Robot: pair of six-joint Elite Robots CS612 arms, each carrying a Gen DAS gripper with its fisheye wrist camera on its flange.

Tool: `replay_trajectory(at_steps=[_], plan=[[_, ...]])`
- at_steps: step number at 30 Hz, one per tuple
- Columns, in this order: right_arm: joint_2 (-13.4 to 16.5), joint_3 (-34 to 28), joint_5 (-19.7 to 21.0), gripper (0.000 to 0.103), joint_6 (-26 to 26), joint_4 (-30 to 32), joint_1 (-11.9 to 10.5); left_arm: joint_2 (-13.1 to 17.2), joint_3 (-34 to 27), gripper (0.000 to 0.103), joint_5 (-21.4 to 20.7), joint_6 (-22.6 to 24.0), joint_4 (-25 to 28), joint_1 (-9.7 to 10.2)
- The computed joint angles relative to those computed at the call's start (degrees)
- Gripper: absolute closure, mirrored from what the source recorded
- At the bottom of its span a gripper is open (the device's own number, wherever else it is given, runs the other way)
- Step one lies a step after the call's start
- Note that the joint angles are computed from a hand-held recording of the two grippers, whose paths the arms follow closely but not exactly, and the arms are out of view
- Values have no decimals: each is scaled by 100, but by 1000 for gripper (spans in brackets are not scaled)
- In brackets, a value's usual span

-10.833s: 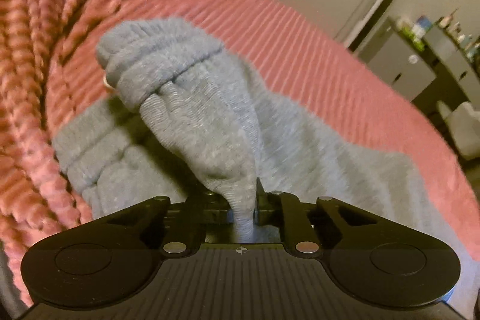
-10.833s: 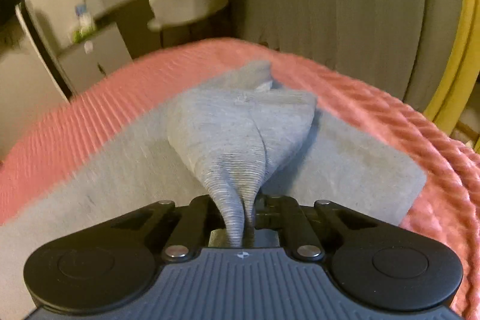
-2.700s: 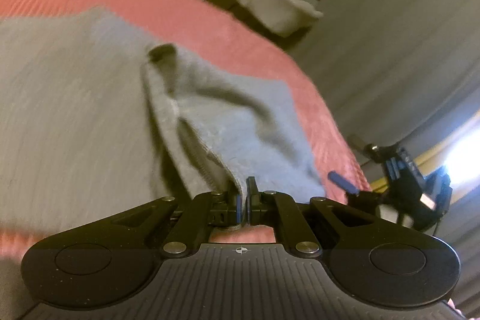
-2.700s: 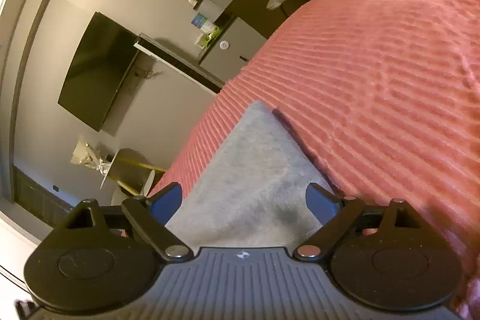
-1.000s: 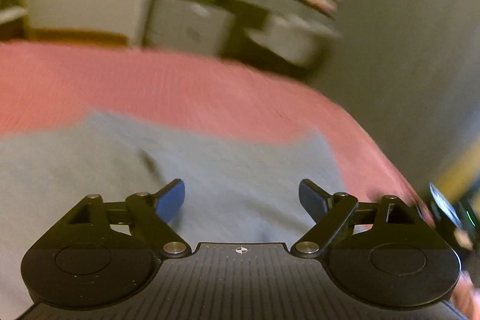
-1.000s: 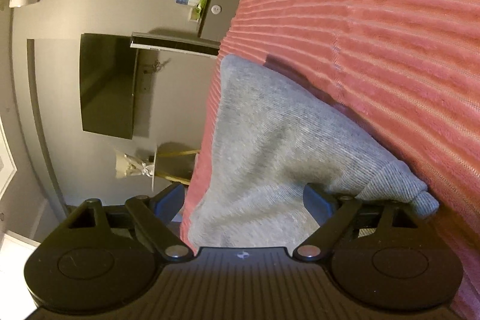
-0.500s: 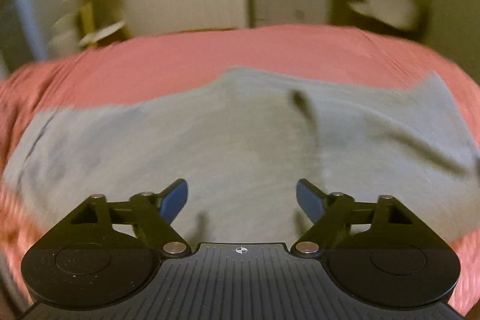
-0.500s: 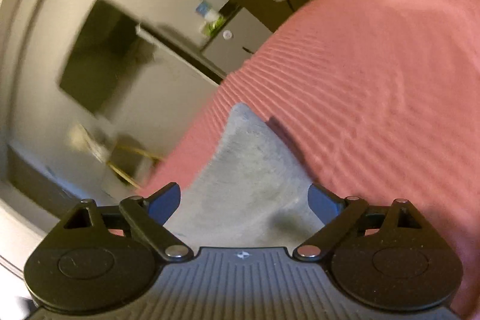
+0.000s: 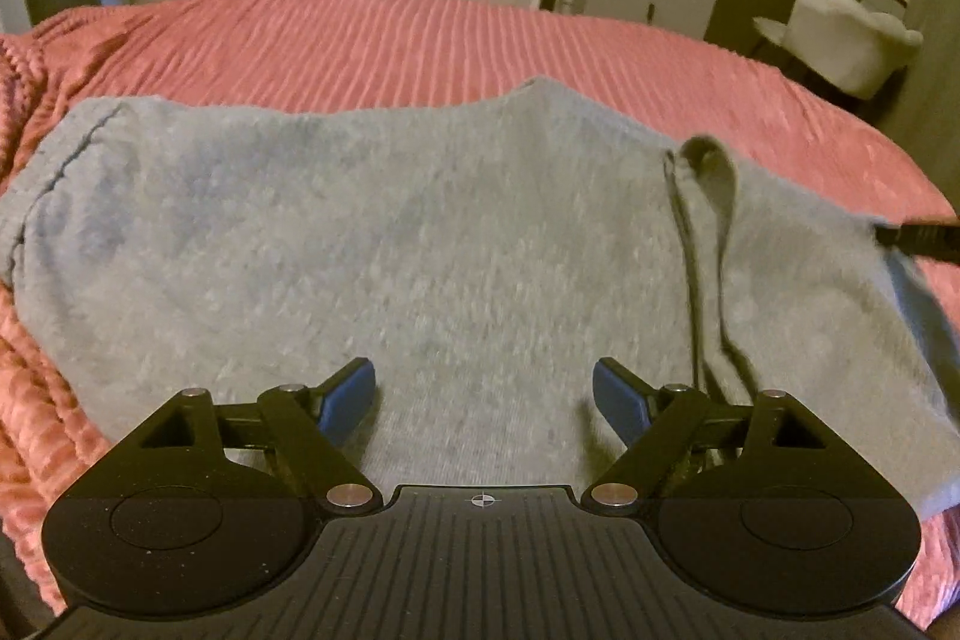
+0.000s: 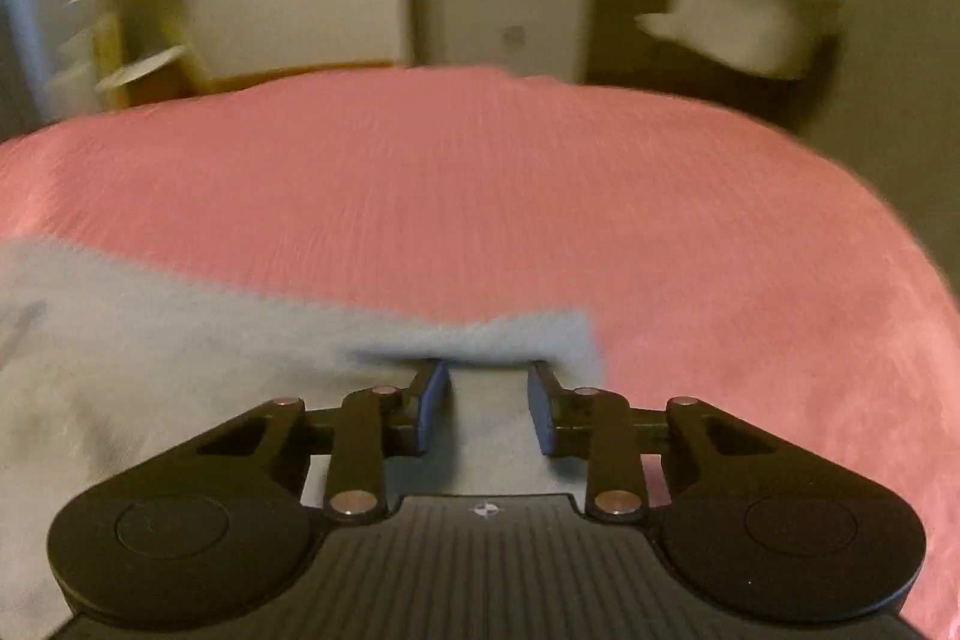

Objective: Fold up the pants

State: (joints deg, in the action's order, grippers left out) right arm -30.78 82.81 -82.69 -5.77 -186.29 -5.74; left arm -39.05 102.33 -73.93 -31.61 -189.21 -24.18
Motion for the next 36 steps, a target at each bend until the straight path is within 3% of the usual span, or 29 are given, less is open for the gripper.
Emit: replay_trajectory(at_steps=[2,3,4,6,8,9,10,12,13,15,16,19,21,23,25,27,28,30,32,34,36], plan=[[-56,-17,-174,69,717,-9,-18,17,-29,18,-86,-41,24,23],[-109,68,-281,64,839,-193,-12,29,-61,18,-118,-57,52,42],[-169,202,-148,62,807,-385,-39,34,-67,18,-154,-69,55,49],[-367,610,613,52,605,-574,-146,59,-91,18,-285,-13,-4,72],[-551,978,901,50,337,-566,-183,59,-51,18,-333,124,-187,49],[-628,1206,1024,45,255,-717,-212,63,-23,18,-358,239,-338,32],[-680,1379,1054,29,198,-809,-231,62,14,18,-376,354,-503,11],[-783,1581,460,17,-17,-497,-155,62,82,17,-410,578,-829,-43],[-837,1675,5,17,-120,-263,-101,69,102,16,-453,703,-979,-70],[-931,1824,-469,17,-271,-39,-40,92,103,12,-565,889,-1203,-121],[-985,1902,-439,17,-189,-81,-55,105,79,12,-669,958,-1249,-139],[-1135,2167,260,14,215,-362,-219,158,-43,10,-1004,1235,-1302,-197],[-1138,2196,276,11,393,-469,-199,159,-136,9,-897,1574,-853,-288],[-1118,2161,113,7,213,-272,-98,110,-218,15,-440,1898,130,-412],[-1099,2135,-336,7,-247,-127,71,56,-142,15,-584,1660,257,-363],[-1166,2228,-555,7,-386,-226,169,-45,-36,15,-517,1382,284,-326],[-1245,2256,-419,6,-294,11,147,-86,34,16,-464,1250,232,-312],[-1382,2304,369,6,13,476,-29,-182,188,17,-68,889,179,-324],[-1379,2398,567,6,326,-18,-82,-225,310,16,135,565,-33,-299],[-1240,2329,77,6,616,-748,7,-252,391,15,32,278,-223,-230],[-1085,2103,-150,5,850,-1011,84,-293,449,13,231,150,-190,-251]])
